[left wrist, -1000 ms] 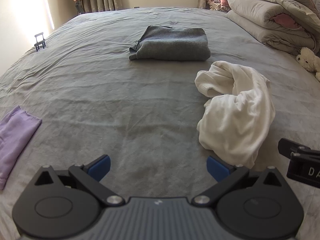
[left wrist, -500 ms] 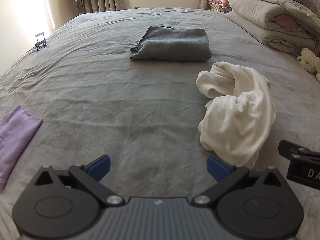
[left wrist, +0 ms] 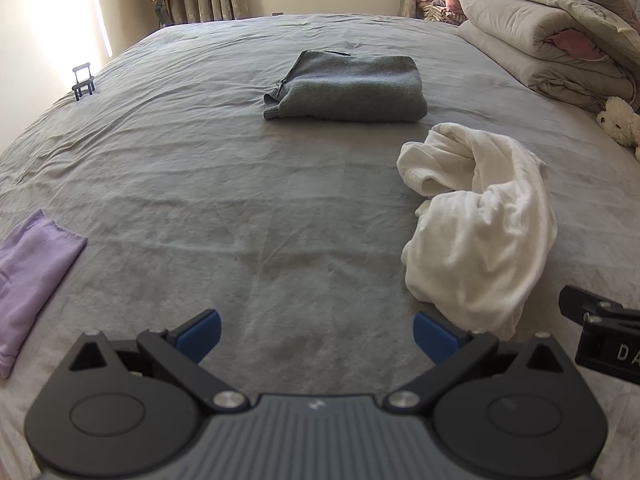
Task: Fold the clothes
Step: 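Move both grippers toward the crumpled white garment on the bed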
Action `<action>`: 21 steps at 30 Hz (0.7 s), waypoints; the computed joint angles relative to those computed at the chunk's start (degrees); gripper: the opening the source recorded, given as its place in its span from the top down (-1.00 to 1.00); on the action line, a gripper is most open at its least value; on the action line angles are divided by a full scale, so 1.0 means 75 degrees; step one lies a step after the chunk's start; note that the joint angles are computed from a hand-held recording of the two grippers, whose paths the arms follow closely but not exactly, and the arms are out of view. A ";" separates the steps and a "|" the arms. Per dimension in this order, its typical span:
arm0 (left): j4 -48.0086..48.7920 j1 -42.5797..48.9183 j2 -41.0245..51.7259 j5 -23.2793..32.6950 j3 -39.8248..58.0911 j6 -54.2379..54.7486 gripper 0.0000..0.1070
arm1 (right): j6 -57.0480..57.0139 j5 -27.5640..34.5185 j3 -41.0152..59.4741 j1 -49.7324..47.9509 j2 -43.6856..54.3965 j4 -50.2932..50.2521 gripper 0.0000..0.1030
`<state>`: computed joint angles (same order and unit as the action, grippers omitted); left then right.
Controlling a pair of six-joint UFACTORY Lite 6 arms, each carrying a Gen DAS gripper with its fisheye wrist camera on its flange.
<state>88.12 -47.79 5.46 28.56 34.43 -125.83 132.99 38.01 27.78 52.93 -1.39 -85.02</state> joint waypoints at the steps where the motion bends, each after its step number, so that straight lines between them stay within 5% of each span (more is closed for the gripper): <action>1: 0.0032 0.0047 -0.0015 -0.0043 -0.0008 0.0012 -0.92 | -0.0026 -0.0050 0.0000 -0.0050 0.0002 -0.0016 -1.00; 10: 0.1289 0.0381 -0.0024 -0.0293 -0.0040 -0.0855 -0.92 | 0.0357 -0.0805 -0.0112 -0.0813 0.0009 -0.0739 -1.00; 21: 0.2769 0.0853 0.1647 -0.0490 0.0847 -0.1570 -0.92 | 0.0391 -0.1825 0.0503 -0.2189 0.1436 -0.1615 -1.00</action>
